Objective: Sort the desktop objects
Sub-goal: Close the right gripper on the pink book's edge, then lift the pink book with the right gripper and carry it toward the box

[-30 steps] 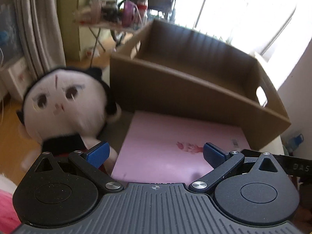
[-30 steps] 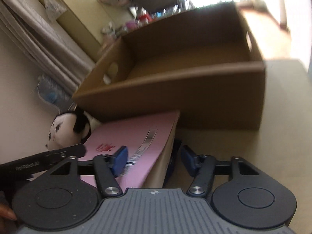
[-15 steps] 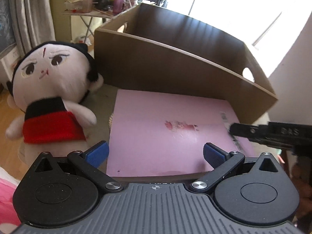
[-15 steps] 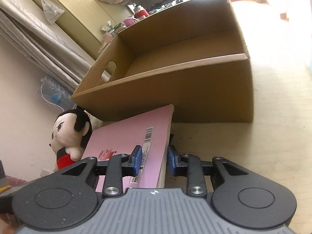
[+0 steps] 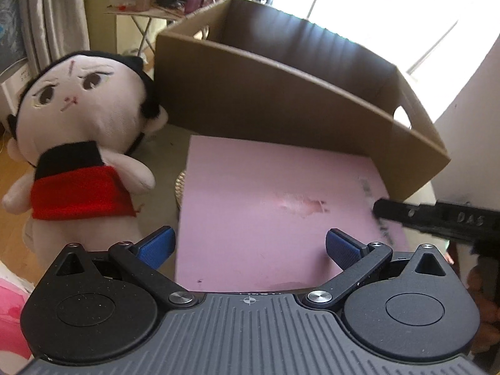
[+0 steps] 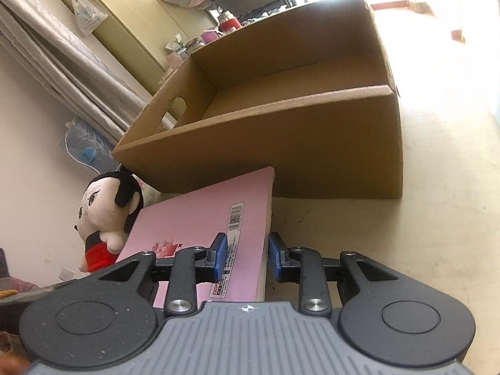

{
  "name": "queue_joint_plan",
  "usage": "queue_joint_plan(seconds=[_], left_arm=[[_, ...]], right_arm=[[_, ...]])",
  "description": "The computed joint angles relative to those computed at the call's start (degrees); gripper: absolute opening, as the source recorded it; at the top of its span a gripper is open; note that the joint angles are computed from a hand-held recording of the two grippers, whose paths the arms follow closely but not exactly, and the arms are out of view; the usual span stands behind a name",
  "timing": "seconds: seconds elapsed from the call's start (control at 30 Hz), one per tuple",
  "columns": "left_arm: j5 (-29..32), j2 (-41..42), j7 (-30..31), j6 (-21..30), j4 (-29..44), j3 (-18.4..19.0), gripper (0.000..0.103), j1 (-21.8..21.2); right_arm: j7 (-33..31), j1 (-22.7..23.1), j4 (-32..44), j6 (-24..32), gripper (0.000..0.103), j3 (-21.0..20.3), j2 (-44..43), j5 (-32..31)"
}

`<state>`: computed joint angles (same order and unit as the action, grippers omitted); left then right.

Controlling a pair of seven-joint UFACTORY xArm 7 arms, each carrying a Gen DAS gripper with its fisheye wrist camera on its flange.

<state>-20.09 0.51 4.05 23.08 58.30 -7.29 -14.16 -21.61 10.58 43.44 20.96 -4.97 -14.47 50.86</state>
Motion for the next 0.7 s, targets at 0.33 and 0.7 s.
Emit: queue_joint_plan(seconds=[0.33, 0.7], left_arm=[[1.89, 1.88, -3.11, -0.39, 1.43, -0.33, 0.103, -0.04], [4.16, 3.28, -6.05, -0.88, 2.75, -0.72, 0.103, -0.28]], right_arm=[[2.72, -1.04, -0.51, 2.12, 0.05, -0.44, -0.33, -0.46], [3.76, -1.22, 0.38, 2.67, 0.051, 1.69, -0.02, -2.61]])
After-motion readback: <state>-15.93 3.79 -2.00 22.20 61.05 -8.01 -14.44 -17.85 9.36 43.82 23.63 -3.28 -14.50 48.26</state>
